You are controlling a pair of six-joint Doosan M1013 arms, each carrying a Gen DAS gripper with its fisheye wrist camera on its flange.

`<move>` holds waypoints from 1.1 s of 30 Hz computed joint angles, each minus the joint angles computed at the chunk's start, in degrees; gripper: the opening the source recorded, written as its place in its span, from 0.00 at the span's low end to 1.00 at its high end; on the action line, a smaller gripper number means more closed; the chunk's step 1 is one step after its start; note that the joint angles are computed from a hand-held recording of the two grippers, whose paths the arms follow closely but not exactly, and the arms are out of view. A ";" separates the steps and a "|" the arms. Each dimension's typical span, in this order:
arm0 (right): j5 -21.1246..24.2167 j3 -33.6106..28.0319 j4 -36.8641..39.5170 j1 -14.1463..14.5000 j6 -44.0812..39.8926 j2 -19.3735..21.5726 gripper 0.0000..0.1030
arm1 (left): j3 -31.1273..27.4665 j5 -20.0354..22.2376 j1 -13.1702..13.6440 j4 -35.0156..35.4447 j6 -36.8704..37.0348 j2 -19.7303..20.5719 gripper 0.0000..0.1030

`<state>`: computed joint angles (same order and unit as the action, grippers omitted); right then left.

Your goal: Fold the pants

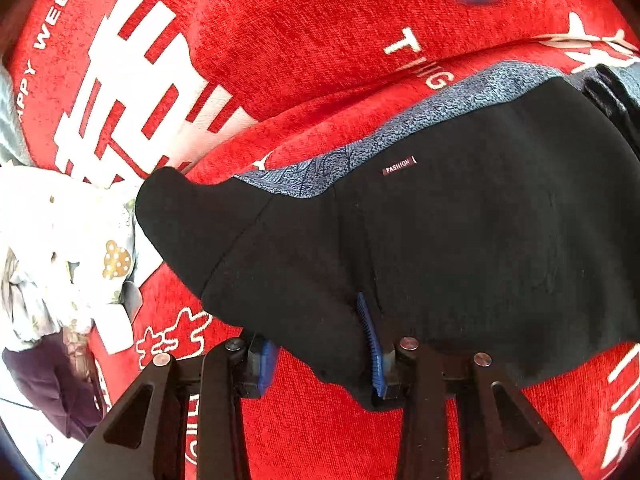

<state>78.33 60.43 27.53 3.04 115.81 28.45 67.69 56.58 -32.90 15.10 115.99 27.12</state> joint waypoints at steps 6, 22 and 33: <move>10.66 -14.17 8.77 1.06 -3.47 11.94 0.95 | -0.36 -0.12 0.23 -0.40 -0.18 0.27 0.37; 0.72 1.40 18.27 -2.28 -7.94 2.03 0.21 | -1.30 -2.45 -0.04 -9.15 8.63 -3.52 0.37; -20.06 26.24 23.56 -10.07 -12.72 -21.25 0.22 | -4.68 -1.29 -6.13 -21.73 15.69 -6.18 0.37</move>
<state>58.27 86.67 51.08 -7.03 103.10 7.20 63.01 55.29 -39.03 -6.63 131.68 20.94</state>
